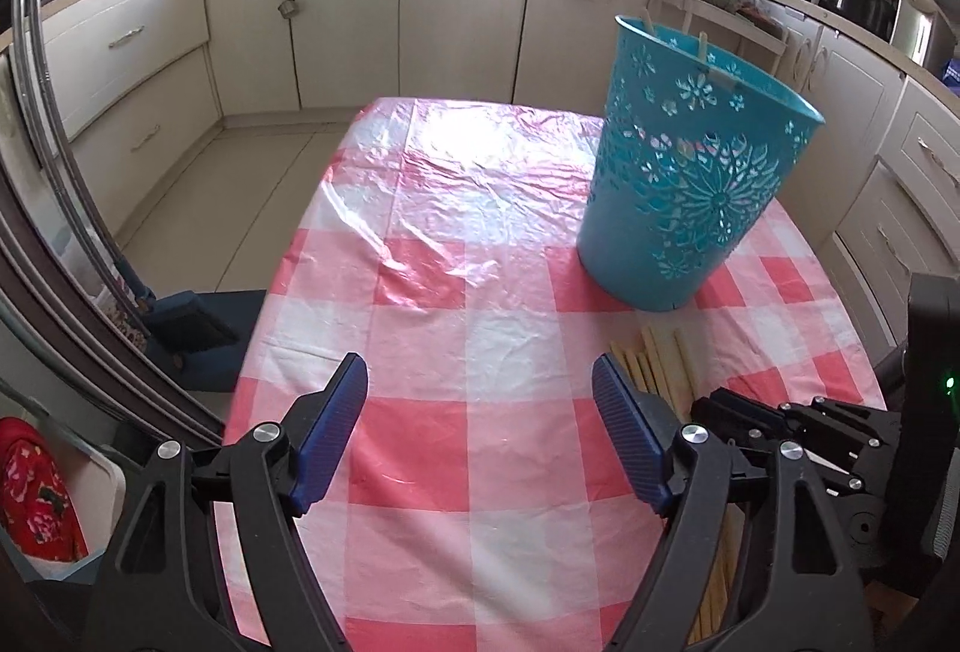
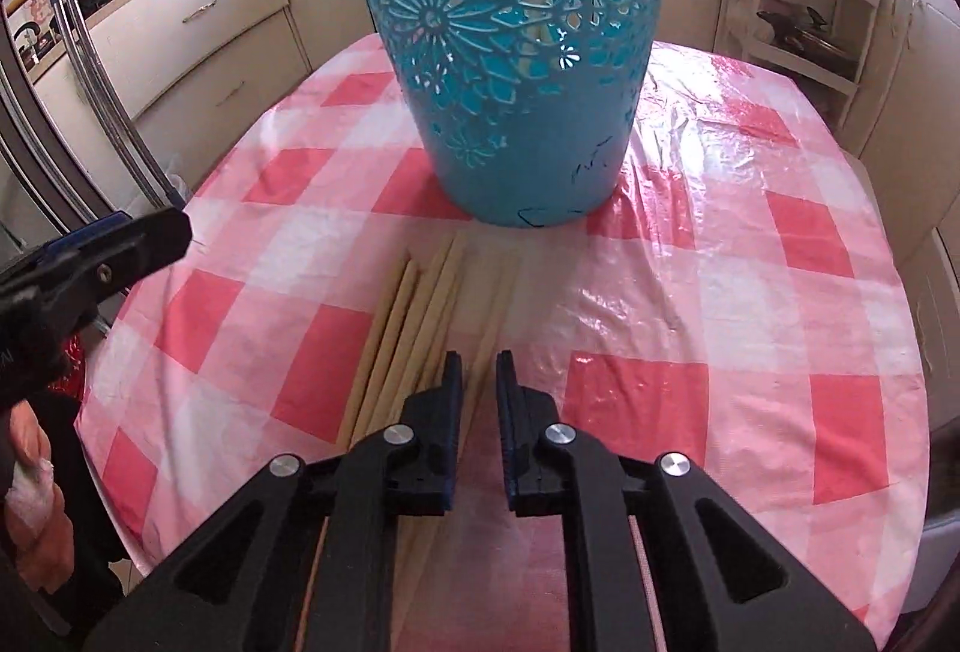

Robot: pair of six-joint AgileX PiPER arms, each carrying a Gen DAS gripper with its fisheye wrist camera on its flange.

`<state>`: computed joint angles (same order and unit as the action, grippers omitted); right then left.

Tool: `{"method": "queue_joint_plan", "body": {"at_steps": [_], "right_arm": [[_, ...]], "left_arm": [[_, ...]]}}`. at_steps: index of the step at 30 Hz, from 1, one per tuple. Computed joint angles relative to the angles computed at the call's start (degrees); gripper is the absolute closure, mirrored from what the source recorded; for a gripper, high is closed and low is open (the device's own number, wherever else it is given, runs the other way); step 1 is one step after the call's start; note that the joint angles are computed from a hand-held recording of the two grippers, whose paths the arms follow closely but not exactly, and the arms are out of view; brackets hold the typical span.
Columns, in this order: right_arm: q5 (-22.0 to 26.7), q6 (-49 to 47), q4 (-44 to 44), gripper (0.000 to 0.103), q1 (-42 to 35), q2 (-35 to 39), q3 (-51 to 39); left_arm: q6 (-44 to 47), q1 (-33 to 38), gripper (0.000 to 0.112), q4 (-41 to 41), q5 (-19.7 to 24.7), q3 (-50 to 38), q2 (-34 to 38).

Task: Organize utensils
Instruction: 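Return the right gripper to the sticks and close on another stick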

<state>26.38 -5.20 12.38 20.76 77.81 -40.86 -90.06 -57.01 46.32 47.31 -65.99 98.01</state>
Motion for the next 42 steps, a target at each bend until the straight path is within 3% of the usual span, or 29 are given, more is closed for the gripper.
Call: {"method": "queue_joint_plan", "body": {"at_steps": [6,15,32,35,38,39,42], "right_arm": [[5.4,-9.5,4.2,0.094,-6.2,-1.7,-0.1],[6.5,-20.7,14.2,0.094,-11.8,-2.2,1.4],[7.9,-27.2,19.6,0.094,-14.9,-2.3,1.9],[7.8,-27.6,20.1,0.094,-15.0,-2.1,1.9],[7.7,-28.2,20.9,0.094,-15.5,-1.9,1.9],[7.7,-28.5,21.1,0.094,-15.6,-1.9,1.9],[7.7,-28.5,21.3,0.094,-15.8,-1.6,1.7]], "left_arm": [[8.6,1.1,0.039,-7.1,-3.0,-5.0,5.8],[12.5,3.0,0.039,-13.3,-4.8,-8.7,10.2],[16.5,1.0,0.039,-13.8,4.3,-18.1,16.9],[17.5,1.1,0.048,-13.4,3.6,-18.3,16.9],[20.7,1.4,0.077,-13.6,1.4,-17.9,16.4],[22.4,1.7,0.094,-14.3,0.0,-17.5,16.0],[26.9,2.9,0.104,-17.9,-2.2,-17.0,15.2]]}}
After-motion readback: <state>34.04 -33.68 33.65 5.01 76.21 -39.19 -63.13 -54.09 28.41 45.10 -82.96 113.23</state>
